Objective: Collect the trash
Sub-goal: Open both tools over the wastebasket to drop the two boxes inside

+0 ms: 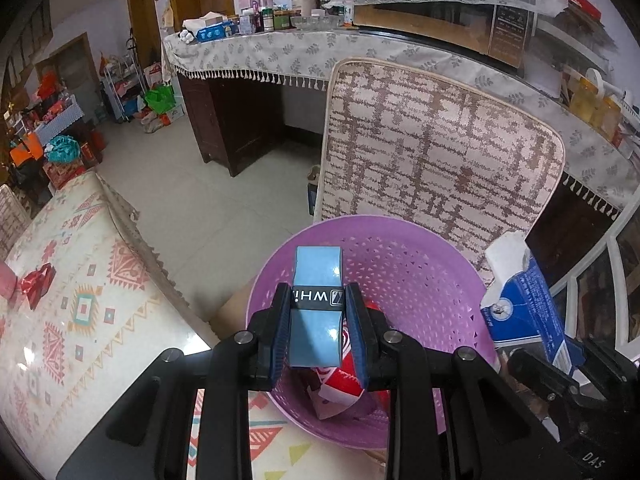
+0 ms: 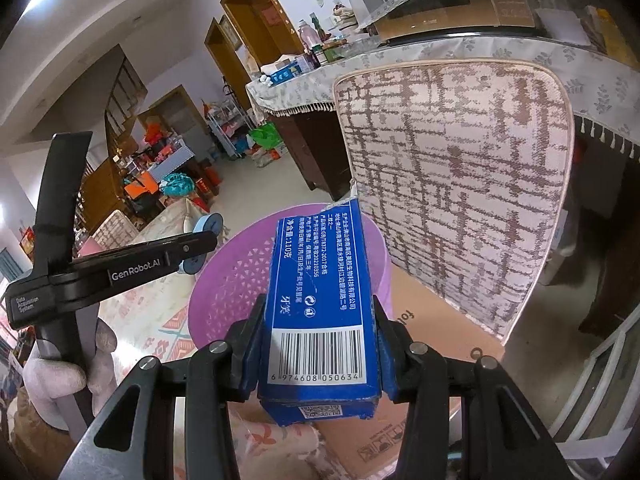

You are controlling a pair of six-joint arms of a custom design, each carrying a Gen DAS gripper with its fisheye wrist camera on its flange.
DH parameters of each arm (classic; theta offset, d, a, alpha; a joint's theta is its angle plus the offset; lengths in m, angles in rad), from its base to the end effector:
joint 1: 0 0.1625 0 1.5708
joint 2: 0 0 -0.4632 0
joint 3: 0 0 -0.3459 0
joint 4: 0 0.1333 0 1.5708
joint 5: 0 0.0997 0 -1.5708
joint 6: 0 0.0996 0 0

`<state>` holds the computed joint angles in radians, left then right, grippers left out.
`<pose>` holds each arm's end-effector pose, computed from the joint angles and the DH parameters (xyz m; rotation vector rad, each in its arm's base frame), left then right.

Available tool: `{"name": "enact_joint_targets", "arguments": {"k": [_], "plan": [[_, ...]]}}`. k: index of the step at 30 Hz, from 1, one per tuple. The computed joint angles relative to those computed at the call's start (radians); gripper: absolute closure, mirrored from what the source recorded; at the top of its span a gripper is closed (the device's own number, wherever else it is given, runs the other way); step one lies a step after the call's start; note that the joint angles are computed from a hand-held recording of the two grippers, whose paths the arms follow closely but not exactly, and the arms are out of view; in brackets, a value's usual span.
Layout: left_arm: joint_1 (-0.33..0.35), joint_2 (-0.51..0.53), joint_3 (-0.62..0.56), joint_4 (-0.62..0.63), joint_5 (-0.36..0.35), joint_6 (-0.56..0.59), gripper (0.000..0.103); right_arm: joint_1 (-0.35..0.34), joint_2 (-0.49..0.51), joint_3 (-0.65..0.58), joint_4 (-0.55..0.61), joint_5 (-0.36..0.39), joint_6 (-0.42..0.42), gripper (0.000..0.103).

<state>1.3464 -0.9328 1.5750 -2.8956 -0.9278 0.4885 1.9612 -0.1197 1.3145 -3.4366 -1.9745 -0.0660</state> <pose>0.0368 -0.7064 0.3284 0.5548 2.2801 -0.7184 0.3618 -0.6318 -0.1137 0.4201 -2.6544 1.0110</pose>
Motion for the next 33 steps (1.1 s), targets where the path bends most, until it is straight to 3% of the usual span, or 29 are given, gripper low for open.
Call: {"name": "enact_joint_targets", "arguments": {"k": [14,33], "plan": [[0.024,0.027,-0.054,0.015,-0.037,-0.006,0.077,-0.005,0.064,-0.162,0.086,0.004,-0.048,0.052],[0.064,0.065,-0.148,0.116,-0.079,-0.067,0.077,-0.022,0.111,-0.279,0.193,-0.006,-0.033,0.052]]}}
